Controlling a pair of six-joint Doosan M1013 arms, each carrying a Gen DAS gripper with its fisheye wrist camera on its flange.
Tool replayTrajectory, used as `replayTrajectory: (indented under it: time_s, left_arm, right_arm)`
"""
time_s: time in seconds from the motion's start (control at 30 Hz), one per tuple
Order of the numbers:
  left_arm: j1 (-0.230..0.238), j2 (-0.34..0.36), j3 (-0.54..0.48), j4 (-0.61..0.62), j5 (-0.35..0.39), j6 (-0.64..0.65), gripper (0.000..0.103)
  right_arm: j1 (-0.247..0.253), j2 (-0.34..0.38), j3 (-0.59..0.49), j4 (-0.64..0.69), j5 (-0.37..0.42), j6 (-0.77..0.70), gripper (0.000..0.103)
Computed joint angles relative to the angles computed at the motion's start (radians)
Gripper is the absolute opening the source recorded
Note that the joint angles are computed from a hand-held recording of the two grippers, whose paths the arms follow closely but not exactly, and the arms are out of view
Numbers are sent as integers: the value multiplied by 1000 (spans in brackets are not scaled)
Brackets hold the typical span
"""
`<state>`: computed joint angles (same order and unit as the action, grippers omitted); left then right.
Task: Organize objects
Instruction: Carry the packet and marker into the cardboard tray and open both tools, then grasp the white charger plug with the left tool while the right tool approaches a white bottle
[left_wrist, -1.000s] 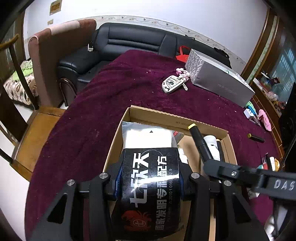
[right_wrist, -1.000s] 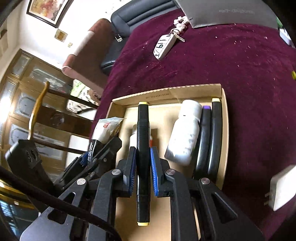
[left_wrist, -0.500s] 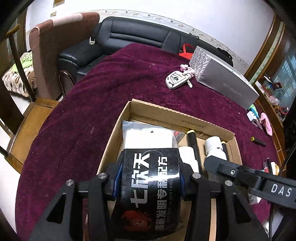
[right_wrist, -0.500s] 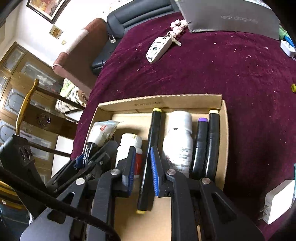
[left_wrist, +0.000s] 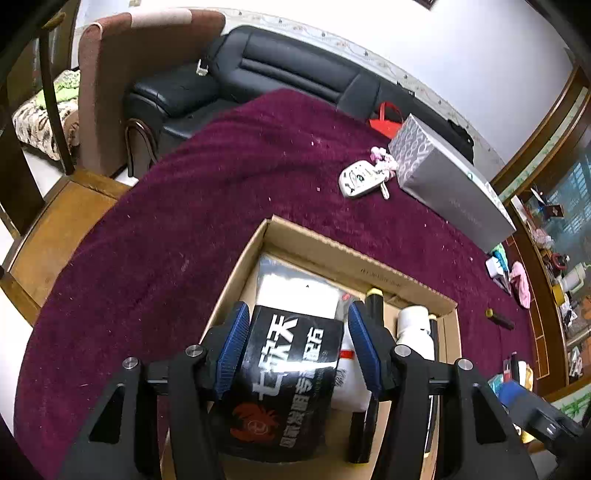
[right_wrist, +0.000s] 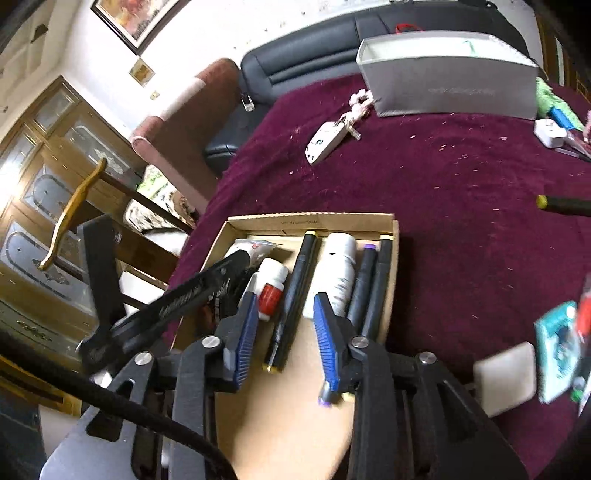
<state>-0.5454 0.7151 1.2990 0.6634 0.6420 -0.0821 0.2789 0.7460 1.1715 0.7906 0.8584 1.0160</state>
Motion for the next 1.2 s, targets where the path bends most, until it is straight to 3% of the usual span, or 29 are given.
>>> replayTrajectory:
  time_s: [0.13, 0.2, 0.43, 0.57, 0.67, 0.77, 0.83, 0.9, 1.0, 1.1, 1.2]
  left_arm:
    - [-13, -15, 7, 35, 8, -27, 50]
    - [-25, -29, 17, 84, 8, -76, 50]
    - [-75, -75, 44, 137, -92, -120, 53]
    - [-111, -69, 19, 115, -170, -52, 55]
    - [-135, -34, -42, 32, -193, 90, 55]
    - [-159, 34, -154, -97, -137, 322, 55]
    - [-170, 80, -228, -156, -73, 436, 55]
    - [-180, 139, -328, -179, 43, 528, 55]
    - [-193, 196, -419, -176, 169, 591, 55]
    - [-191, 227, -463, -188, 215, 638, 55]
    - [-193, 249, -497, -166, 247, 719, 55]
  right_arm:
    - [-39, -55, 78, 64, -20, -89, 36]
    - [-63, -84, 125, 107, -47, -136, 46]
    - [-151, -161, 256, 214, -184, -249, 52]
    - [-192, -195, 326, 256, -303, -302, 53]
    - [-210, -226, 395, 363, -460, -428, 54]
    - [-224, -243, 446, 576, -602, -625, 64]
    - [-241, -242, 464, 752, -631, -778, 65]
    - [-257, -236, 472, 842, -635, -859, 65]
    - [-273, -216, 465, 849, -610, -850, 65]
    - [-279, -205, 469, 905, -584, -918, 65]
    - [-290, -198, 468, 855, -540, -872, 65]
